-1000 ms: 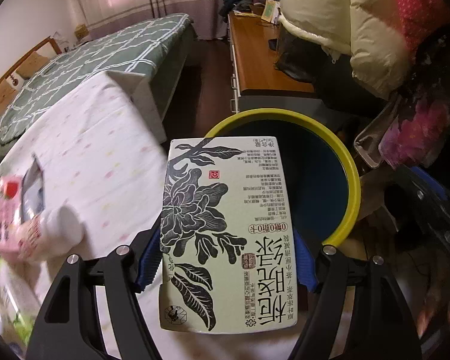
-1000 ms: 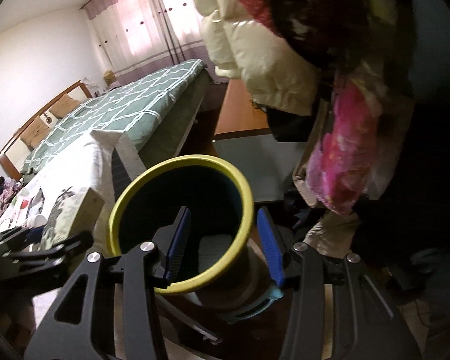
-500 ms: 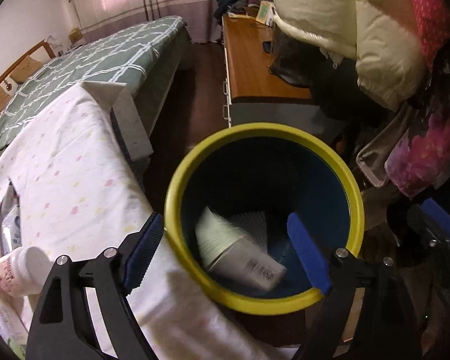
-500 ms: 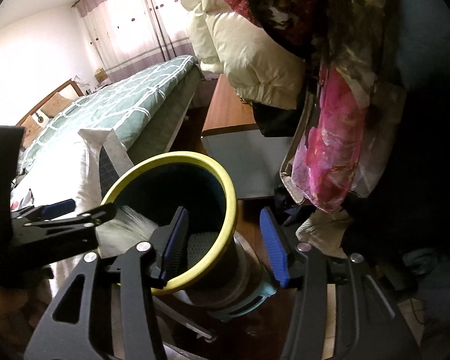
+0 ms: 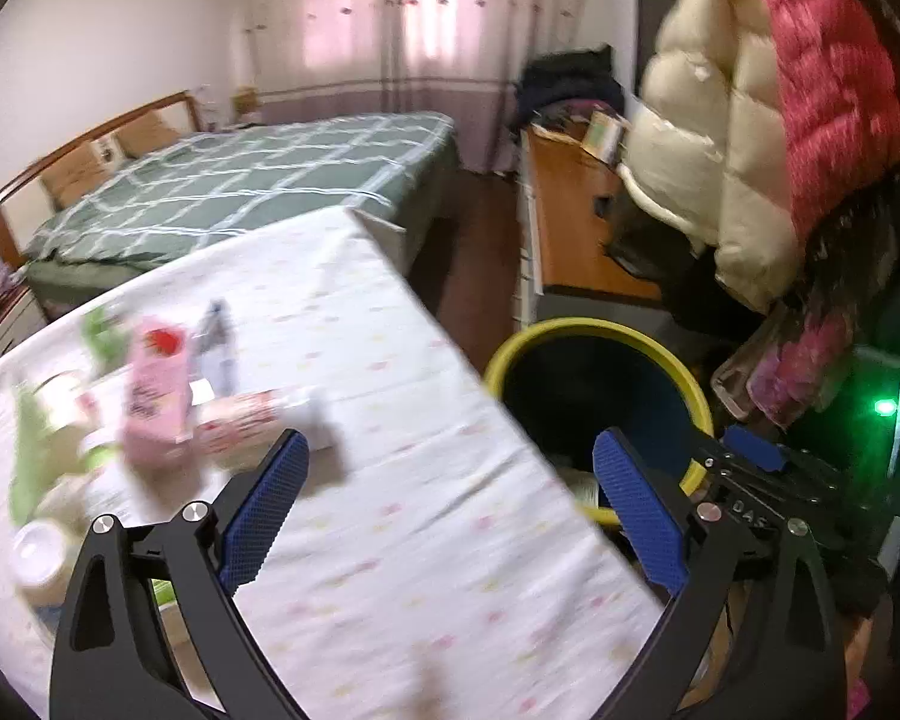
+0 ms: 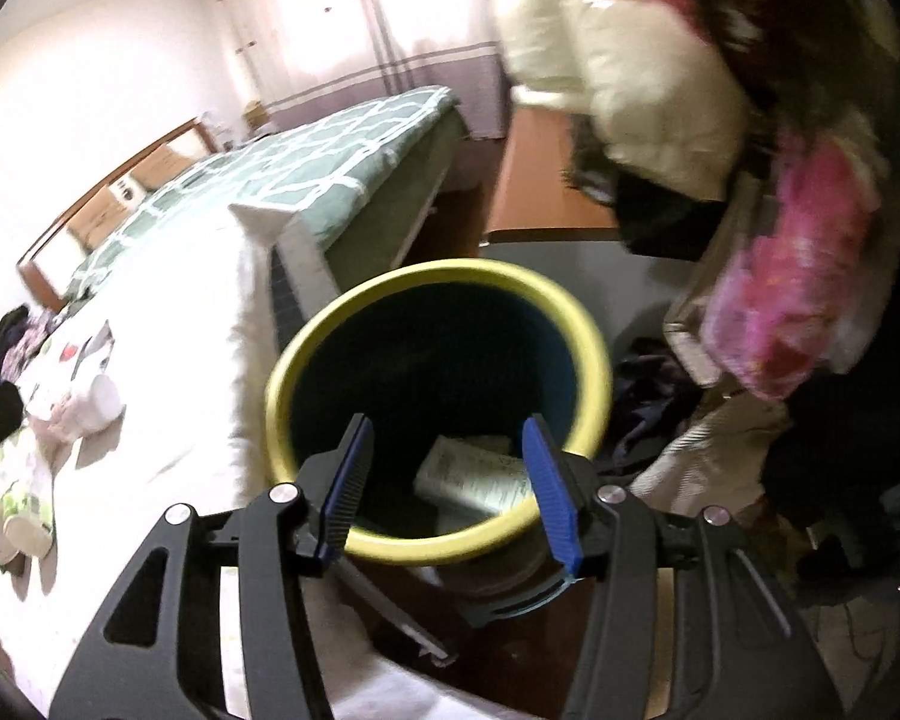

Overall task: Collect trash
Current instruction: 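Carry the carton over the yellow bin and open the left gripper, then grasp the green-labelled coconut water bottle with the right gripper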

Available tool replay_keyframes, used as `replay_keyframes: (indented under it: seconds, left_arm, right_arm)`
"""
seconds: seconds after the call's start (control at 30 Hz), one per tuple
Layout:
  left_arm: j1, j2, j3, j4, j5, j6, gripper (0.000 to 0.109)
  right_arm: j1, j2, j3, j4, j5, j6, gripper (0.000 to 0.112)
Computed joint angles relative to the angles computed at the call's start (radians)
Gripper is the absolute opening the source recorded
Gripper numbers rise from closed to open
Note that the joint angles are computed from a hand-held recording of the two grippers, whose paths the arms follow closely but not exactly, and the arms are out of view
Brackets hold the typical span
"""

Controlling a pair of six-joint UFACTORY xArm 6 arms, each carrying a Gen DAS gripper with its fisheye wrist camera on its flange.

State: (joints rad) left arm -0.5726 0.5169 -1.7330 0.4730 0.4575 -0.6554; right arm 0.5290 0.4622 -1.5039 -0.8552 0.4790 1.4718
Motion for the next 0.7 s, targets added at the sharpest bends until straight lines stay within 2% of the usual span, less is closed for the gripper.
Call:
replay_keyframes:
  seconds: [0.17, 0.4, 0.6, 0.7]
  left_arm:
    - [0.07, -0.201, 0.264, 0.182, -0.063, -0.229, 0.095]
    - [0.19, -0.443, 0.555, 0.393, -0.049, -0.494, 0.096]
    - [0.281, -0.603, 0.733, 0.509, -0.026, -0.644, 0.096]
    - [0.329, -0.669, 0.808, 0.542, -0.037, -0.685, 0.096]
  right_arm:
    - [0.049, 0.086, -0.123, 0.082, 0.003, -0.119, 0.051]
    - [0.124, 0.22, -0.329, 0.195, 0.03, -0.285, 0.051]
    - [0.198, 0.4, -0.625, 0.344, 0.1, -0.5, 0.051]
    - [0.235, 0.523, -0.84, 0.424, 0.158, -0.61, 0.051]
